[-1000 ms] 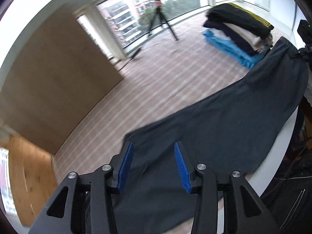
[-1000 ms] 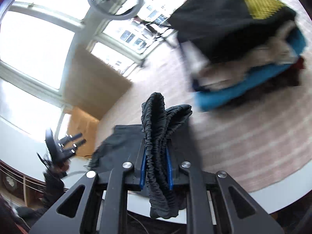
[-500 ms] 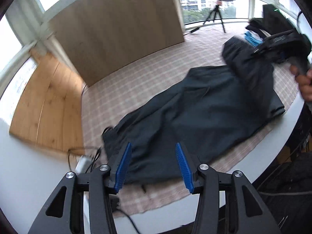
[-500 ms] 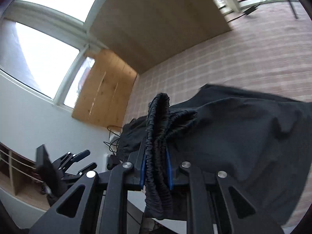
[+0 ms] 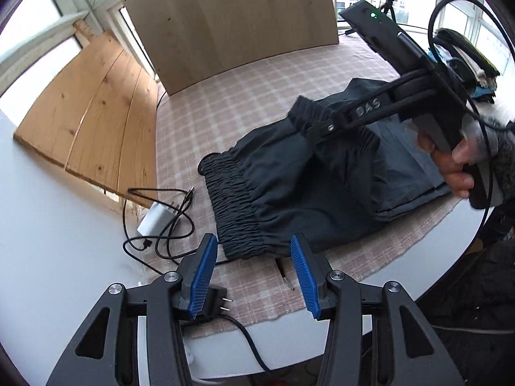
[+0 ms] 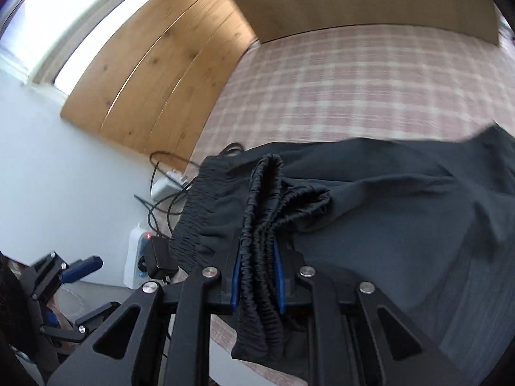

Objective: Fold clothes

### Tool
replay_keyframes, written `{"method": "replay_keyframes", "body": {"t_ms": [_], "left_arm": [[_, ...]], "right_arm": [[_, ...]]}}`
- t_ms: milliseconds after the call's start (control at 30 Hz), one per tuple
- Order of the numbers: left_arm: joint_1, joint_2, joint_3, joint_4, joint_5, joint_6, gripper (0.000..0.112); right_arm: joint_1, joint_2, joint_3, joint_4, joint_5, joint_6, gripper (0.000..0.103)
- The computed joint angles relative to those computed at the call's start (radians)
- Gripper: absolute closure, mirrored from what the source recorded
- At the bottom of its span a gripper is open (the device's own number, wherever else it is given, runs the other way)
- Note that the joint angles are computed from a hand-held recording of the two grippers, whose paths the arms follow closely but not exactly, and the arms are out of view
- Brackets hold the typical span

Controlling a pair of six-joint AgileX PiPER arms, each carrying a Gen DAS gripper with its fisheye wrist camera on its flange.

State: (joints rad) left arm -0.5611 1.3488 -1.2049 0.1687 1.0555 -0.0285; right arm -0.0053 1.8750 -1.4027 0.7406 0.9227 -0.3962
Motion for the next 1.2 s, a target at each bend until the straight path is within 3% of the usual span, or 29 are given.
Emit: {"method": "replay_keyframes", "body": {"t_ms": [100, 167, 267, 467, 633, 833, 1000, 1100, 1200], "left_arm": [[0.026, 0.007, 0.012, -0.015, -0.016, 0.026, 0.067], [0.030, 0.021, 0.010, -0.007, -0.020, 0.035, 0.067], [0.039, 0.036, 0.008, -0.013, -0.030, 0.050, 0.067], [0.034, 0.109, -0.054, -0.073, -0.057, 0.092, 0.067], [0.006, 0.259, -0.156, -0.150, -0.126, 0.153, 0.065], [0.011, 0.404, -0.179, -0.144, -0.131, 0.166, 0.065], [0.051, 0.383, -0.118, -0.236, -0.169, 0.227, 0.066], [0.075, 0.386, -0.142, -0.313, -0.147, 0.261, 0.072], [0.049, 0.402, -0.176, -0.272, -0.118, 0.250, 0.071]], "right_arm": [[0.062, 0.053, -0.056, -0.053, -0.019, 0.027, 0.078], [0.085, 0.113, -0.121, -0.081, 0.024, 0.072, 0.061], [0.088, 0.152, -0.174, -0.062, 0.092, 0.077, 0.061], [-0.070, -0.018, -0.046, 0.094, 0.106, -0.119, 0.061], [-0.294, -0.149, 0.078, -0.077, 0.072, -0.159, 0.061], [-0.568, -0.170, 0.186, -0.125, 0.113, -0.193, 0.061], [-0.654, -0.165, 0.270, -0.123, 0.099, -0.245, 0.061], [-0.662, -0.141, 0.292, -0.145, 0.091, -0.250, 0.061], [-0.673, -0.138, 0.303, -0.134, 0.096, -0.265, 0.061]]}}
